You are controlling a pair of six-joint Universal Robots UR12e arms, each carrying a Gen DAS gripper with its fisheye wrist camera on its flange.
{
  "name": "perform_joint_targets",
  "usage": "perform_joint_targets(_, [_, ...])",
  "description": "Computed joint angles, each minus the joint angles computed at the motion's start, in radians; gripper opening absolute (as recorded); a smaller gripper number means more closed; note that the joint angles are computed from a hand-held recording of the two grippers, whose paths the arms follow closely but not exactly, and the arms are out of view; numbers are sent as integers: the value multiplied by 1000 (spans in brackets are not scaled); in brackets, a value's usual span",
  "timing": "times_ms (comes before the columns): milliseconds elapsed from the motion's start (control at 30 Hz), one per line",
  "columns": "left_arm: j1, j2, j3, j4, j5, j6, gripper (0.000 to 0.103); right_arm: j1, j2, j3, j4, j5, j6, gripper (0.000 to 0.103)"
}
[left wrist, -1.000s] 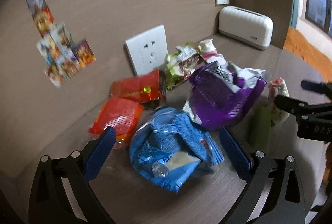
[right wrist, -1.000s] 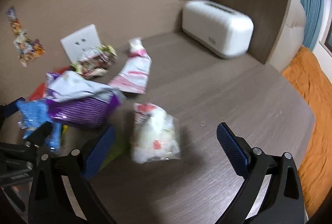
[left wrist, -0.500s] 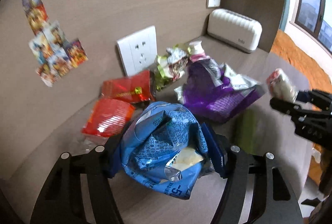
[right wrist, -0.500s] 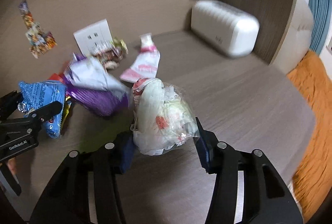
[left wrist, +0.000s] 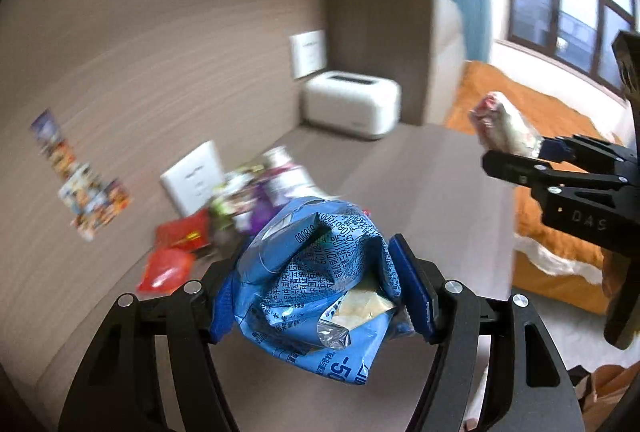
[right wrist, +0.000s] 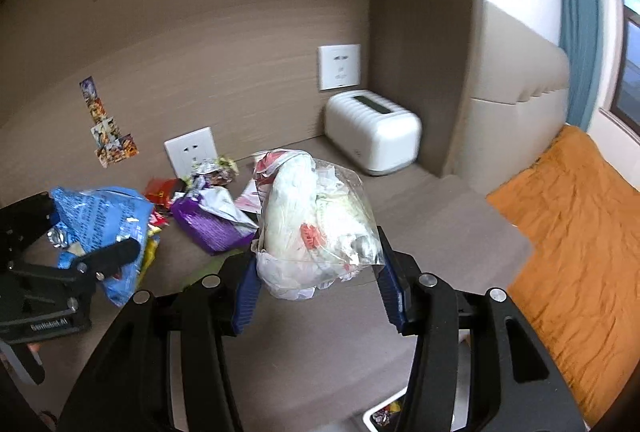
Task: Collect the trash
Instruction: 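Carry both bags over the white bin and open both tools to drop them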
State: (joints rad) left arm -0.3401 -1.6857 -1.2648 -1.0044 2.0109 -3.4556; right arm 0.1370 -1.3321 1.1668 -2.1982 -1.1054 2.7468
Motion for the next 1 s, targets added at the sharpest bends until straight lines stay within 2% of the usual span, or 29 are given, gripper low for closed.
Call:
perform_joint_targets(300, [-52,-107,112,6,-141,122,66,-80,-63,79,-23,-63,67,52])
perform_joint_targets(600, [-99,-219,225,-31,-279,223,66,-158,-102,132,9,-123,113,52])
perform_joint_targets(800, [-126,-301,302,-91,-360,286,66,-199,-107,159,61,-152,132,52])
perform_joint_targets(1000, [-134,-372,329,-159,-440,329,66,-223,-93,204,110,-201,140,52])
